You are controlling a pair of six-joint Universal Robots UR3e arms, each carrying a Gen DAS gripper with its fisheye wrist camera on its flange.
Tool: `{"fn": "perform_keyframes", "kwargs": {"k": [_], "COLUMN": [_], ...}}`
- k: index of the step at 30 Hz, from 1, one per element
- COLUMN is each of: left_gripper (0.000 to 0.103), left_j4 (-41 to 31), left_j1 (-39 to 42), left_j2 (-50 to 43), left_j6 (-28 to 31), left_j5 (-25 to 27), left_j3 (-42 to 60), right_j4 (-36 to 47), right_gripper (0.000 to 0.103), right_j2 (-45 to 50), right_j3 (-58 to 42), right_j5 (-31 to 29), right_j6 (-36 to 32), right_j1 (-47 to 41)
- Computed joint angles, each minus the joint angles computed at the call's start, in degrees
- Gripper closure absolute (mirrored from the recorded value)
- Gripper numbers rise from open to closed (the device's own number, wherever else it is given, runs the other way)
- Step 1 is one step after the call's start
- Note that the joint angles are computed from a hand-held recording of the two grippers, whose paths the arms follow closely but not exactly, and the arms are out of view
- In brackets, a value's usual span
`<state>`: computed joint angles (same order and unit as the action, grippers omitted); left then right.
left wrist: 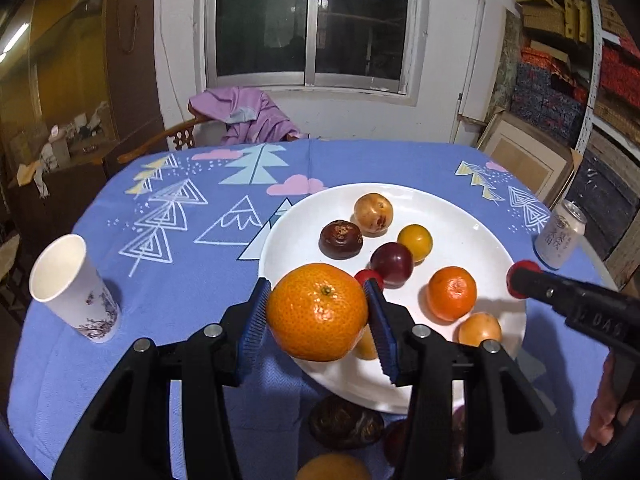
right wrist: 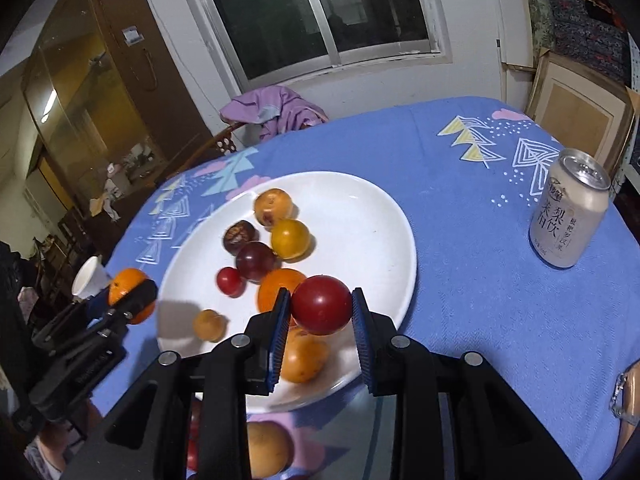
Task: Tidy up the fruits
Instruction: 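Lower the tomato and orange onto the white plate and open both tools, then move both open tools back to the fruit pile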
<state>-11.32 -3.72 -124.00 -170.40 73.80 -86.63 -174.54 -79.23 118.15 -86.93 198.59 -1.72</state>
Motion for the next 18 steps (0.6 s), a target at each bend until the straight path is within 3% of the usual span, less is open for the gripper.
{"fn": "perform_keyframes", "kwargs": {"k": [2, 4, 7, 12, 15, 18], "left_gripper": [0.055, 0.055, 0.048, 0.048, 0.037, 0.035], "left_j4": [-1.44, -2.14, -1.93, -0.75, 1.60, 3.14], "left_j1": [0.14, 0.52, 1.75, 4.57, 7.83, 10.29], "left_j2": [-1.59, -2.12, -1.33, 3.52, 8.76, 12.80], "left_j6": [0.37, 0.53, -0.01, -0.94, -0.33, 2.34], "left_j5": [-0.17, -0.70, -2.30, -6.43, -10.28, -10.91], "left_j3": [1.95, 2.30, 1.30, -3.78, -12.17, -19.35], "right_j4": [-3.14, -5.51, -6.05, -6.91, -6.65, -5.79], "right_gripper": [0.066, 0.053, 0.052, 0.052, 0.052, 0.050], "right_j2": [1.42, 1.15, -0.57, -4.65, -8.72, -13.87], "right_j3": [1.38, 3.34, 4.77, 8.34, 12.56, 17.77], "right_j5": [1.64, 2.68, 3.53, 4.26, 6.04, 5.15], "right_j6": [-0.04, 0.30, 0.70, 0.81, 0.66, -0.19], "right_j1": [-1.50, -2.76, -3.48, -2.98, -2.65, -0.38]}}
